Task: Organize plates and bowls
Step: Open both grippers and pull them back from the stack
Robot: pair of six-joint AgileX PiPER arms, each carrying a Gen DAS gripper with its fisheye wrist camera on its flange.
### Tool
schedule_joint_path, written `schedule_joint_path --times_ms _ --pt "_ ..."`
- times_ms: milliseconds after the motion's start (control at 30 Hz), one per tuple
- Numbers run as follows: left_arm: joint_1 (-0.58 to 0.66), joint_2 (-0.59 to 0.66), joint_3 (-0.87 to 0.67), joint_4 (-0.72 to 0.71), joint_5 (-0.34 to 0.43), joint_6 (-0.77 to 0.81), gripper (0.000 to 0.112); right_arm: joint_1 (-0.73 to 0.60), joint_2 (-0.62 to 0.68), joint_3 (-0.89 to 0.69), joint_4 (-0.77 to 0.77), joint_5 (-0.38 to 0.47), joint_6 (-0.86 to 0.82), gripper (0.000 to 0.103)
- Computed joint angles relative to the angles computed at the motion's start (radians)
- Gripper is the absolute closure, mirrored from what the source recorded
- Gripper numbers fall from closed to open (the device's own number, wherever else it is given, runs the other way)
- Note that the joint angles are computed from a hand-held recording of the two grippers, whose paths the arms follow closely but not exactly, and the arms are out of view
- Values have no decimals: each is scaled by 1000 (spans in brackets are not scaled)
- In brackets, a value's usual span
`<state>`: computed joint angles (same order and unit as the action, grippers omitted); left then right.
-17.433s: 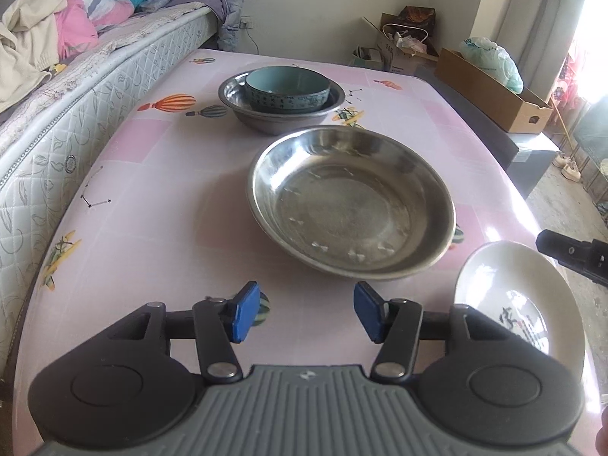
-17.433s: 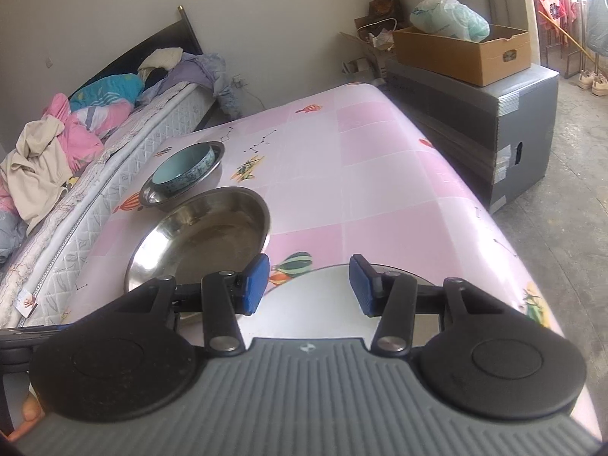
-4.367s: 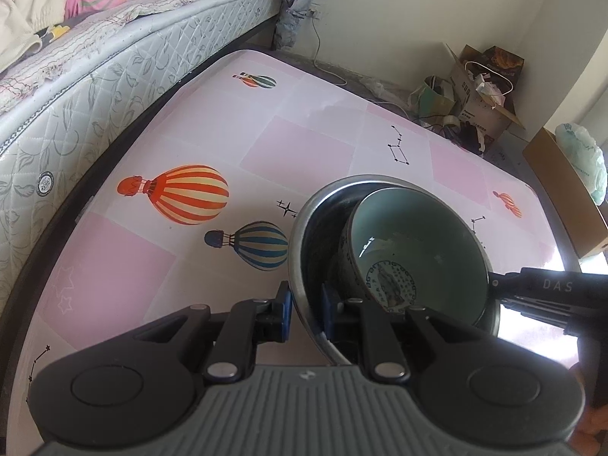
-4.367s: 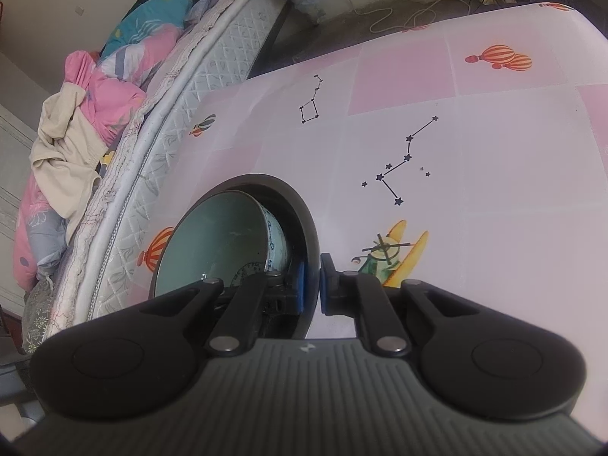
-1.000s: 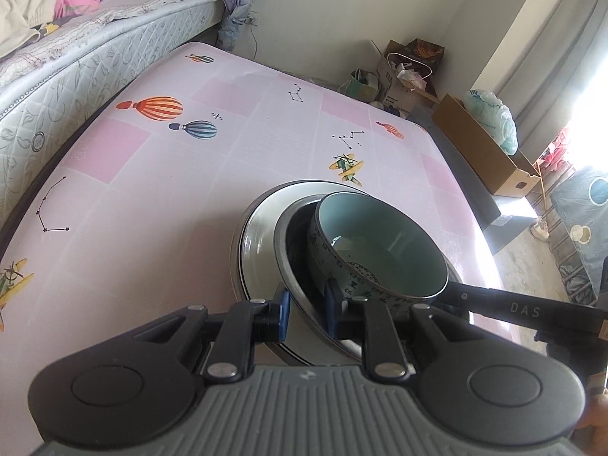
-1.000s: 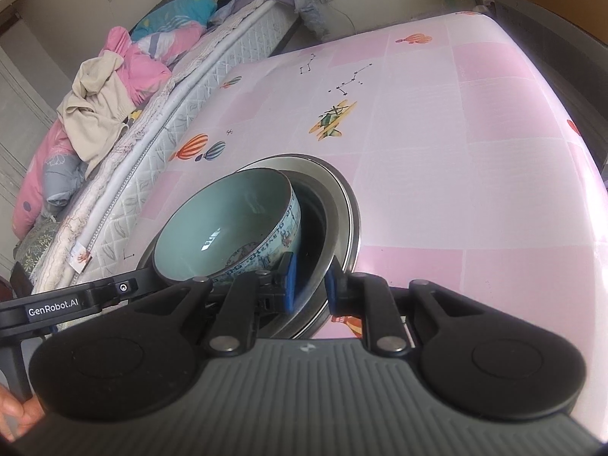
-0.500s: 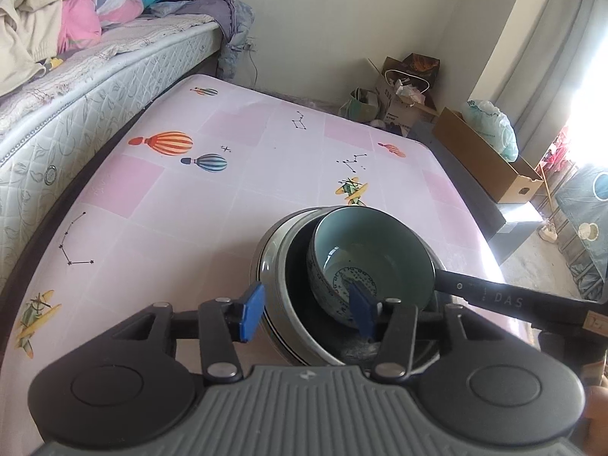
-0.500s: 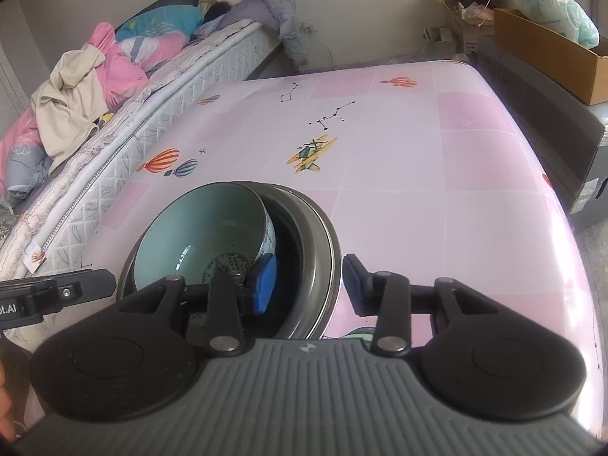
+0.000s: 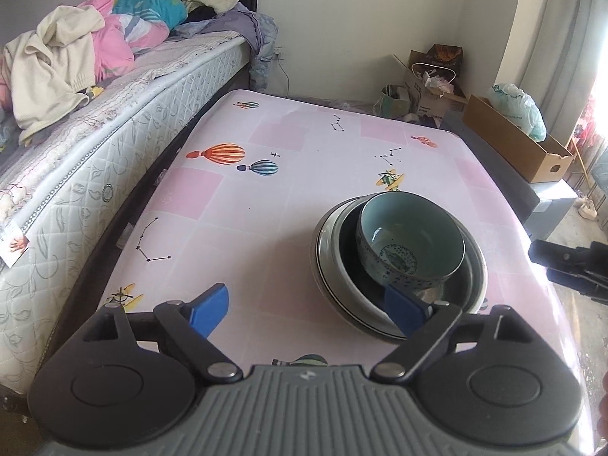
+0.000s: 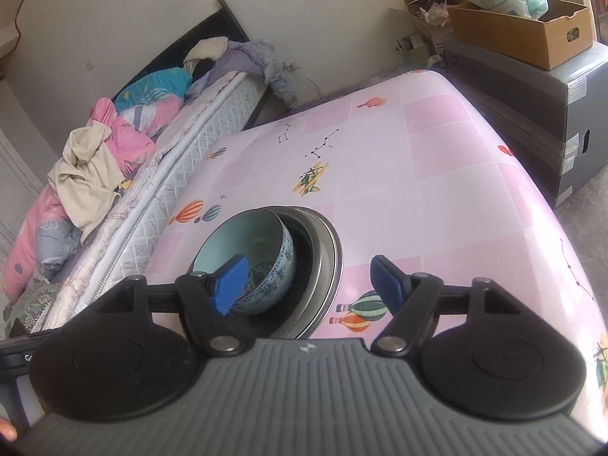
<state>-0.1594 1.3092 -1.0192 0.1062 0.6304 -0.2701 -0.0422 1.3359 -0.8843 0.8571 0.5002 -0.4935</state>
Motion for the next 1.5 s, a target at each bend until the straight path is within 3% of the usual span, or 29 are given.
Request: schedule_joint_path --times_ms 233,567,700,867,1100,1500 --pt "-28 -69 25 71 48 -55 19 -41 -174 64 -40 90 53 20" --pt "-145 -138 62 291 106 -248 13 53 -379 147 -192 83 227 7" --pt "-168 -165 83 313 109 -289 10 130 -448 159 -337 76 365 2" --pt "-212 -201 110 352 117 -354 10 304 -520 137 -702 61 692 2" --pt "-267 -245 142 405 128 -434 10 494 -573 96 -1096 108 1029 2" --pt "-303 -223 145 492 178 -545 10 629 -558 88 -1341 179 1234 2"
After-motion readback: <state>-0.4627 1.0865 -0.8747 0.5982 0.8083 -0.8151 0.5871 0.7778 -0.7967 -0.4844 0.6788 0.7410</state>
